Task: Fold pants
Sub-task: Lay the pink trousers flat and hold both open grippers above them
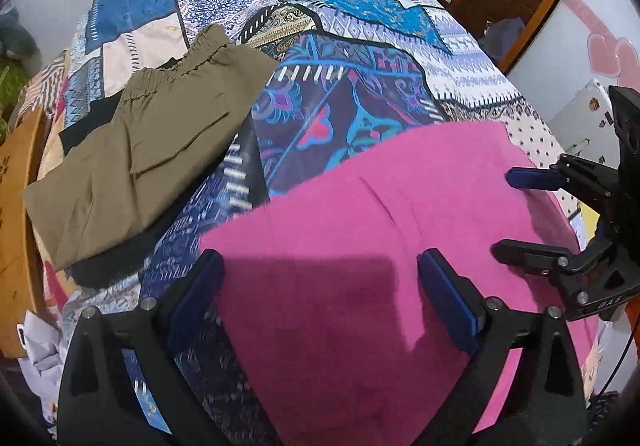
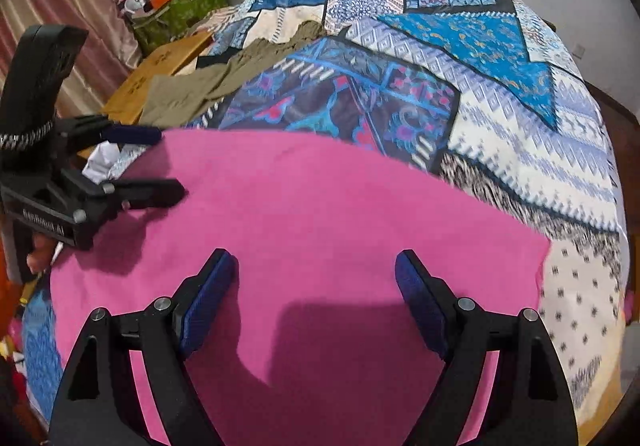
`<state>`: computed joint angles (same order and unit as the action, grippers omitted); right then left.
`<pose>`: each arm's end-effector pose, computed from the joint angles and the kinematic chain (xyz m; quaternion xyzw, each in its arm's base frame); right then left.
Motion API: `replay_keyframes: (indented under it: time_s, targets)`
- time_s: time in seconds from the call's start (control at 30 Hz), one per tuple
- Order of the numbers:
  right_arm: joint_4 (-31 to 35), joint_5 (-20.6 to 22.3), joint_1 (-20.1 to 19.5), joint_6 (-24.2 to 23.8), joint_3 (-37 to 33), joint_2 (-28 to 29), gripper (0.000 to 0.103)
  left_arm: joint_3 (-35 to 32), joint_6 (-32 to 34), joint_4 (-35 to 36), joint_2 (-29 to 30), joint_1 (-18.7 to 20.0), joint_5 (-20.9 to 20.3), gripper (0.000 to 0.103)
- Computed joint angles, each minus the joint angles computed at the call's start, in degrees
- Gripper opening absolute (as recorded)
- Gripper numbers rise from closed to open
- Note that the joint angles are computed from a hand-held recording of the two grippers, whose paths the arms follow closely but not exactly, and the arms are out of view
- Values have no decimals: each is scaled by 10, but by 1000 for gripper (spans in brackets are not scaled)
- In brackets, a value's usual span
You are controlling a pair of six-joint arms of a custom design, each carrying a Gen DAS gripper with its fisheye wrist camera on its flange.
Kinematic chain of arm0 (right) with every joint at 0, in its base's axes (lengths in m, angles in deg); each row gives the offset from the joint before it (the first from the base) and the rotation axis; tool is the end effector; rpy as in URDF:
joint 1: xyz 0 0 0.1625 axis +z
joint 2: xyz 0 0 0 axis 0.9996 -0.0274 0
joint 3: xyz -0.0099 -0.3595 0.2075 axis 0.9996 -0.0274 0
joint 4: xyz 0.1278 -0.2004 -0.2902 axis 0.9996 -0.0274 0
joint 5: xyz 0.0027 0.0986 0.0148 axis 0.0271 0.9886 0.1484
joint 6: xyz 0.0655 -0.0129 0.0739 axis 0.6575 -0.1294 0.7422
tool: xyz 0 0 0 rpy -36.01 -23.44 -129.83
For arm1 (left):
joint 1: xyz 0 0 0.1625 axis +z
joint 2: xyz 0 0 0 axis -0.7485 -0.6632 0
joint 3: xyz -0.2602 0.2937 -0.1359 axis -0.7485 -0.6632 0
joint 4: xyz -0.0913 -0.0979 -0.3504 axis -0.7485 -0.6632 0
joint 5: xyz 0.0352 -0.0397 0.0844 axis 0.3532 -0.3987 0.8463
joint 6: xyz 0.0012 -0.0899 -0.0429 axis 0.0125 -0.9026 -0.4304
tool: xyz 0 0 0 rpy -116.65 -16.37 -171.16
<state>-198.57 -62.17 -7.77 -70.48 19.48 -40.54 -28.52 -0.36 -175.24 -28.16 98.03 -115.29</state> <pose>0.0057 -0.5683 0.3256 0.1197 -0.9412 0.1904 0.2520 -0.3720 -0.7156 -0.0725 0.3604 0.8982 -0.0346 0.2493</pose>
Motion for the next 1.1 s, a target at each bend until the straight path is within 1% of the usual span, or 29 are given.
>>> replay_keyframes:
  time_s: [0.07,0.1,0.23,0.43,0.6,0.63,0.7,0.77,0.83,0.9,1.03,1.1]
  targets:
    - [0,-2,-2,6,16,-14,81,33,-2,-15,-16,-3,4,99]
    - [-5,-4,-2,6,25,-21,81,61,-2,-30,-30,-6,9,99]
    - [-28,-10,-7,11,67,-52,81,129,-14,-63,-66,-10,13,99]
    - [-61,-20,-9,25,127,-96,81,203,-40,-106,-106,-14,11,99]
    - [-98,-9,-21,45,176,-134,81,262,-42,-142,-136,-22,21,99]
    - [-95,-3,-25,52,181,-142,81,275,-42,-149,-143,-23,25,101]
    - [-96,3,-31,63,194,-157,81,299,-40,-168,-154,-27,39,103]
    - [-112,2,-35,65,210,-168,81,329,-36,-189,-168,-31,54,103]
    - [-117,4,-37,70,219,-177,81,349,-39,-205,-181,-33,58,103]
    - [-121,-2,-35,76,225,-184,81,362,-47,-210,-190,-33,59,103]
    - [-144,-39,-15,68,234,-183,81,399,-45,-239,-211,-47,95,102]
    - [-161,-48,-3,61,237,-182,81,411,-45,-253,-221,-52,100,102]
